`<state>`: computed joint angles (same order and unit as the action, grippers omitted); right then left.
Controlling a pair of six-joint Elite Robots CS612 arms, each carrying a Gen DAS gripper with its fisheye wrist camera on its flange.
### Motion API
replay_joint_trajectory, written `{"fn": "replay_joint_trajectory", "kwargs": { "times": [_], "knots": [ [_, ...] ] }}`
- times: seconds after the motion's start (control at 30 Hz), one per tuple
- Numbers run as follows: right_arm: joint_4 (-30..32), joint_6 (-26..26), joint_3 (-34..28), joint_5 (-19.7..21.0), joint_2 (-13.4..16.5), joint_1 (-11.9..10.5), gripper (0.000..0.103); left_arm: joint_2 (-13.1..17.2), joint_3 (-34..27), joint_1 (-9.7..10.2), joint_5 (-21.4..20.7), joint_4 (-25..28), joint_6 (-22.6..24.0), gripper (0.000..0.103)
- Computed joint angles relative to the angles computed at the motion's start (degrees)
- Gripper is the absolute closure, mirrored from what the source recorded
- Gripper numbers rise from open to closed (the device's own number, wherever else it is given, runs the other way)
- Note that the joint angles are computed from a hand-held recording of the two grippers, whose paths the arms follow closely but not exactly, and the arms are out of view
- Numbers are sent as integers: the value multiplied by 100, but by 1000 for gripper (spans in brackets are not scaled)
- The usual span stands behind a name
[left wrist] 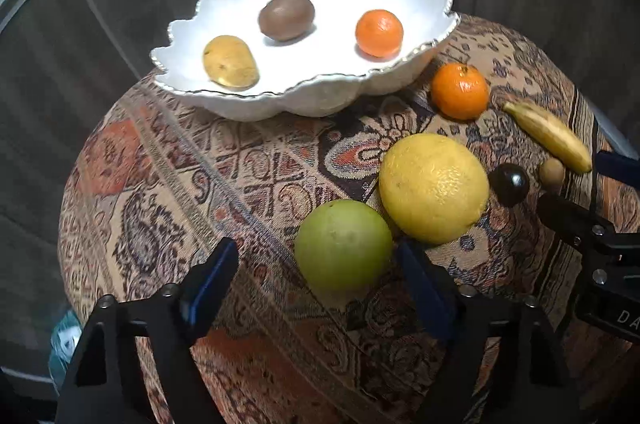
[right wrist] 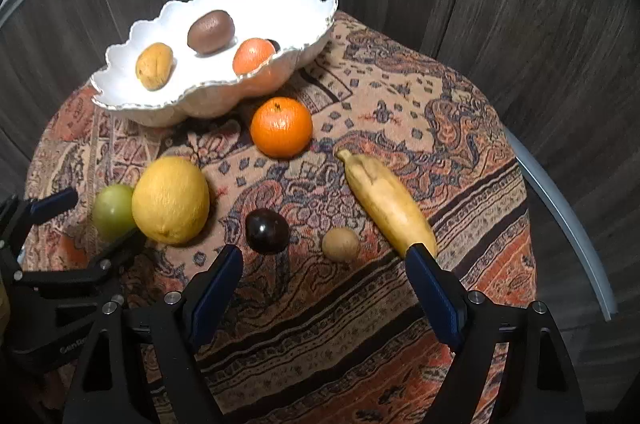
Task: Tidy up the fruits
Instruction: 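Grasp the green apple with the left tool while the right tool grasps the small brown fruit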
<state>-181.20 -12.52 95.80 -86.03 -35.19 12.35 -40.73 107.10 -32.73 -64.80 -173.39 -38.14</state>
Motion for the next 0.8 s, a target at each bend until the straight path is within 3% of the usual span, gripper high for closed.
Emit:
{"fn": "replay_joint_trajectory", "kwargs": {
  "times": [0.2,0.3,0.6,0.8],
  "knots": [
    [-22,-28,-16,-182,30,66,19,116,-90,126,-427,-249,313,41],
    [-62,10,-2,-184,28,65,19,139,-112,155,-603,-384,425,55],
    [-103,69,39,-77,7,21,19,70,-47,84,-516,-271,-37,55],
    [-116,50,51,-18,14,-14,20,-29,67,22,-449,-116,-665,55]
  ]
}}
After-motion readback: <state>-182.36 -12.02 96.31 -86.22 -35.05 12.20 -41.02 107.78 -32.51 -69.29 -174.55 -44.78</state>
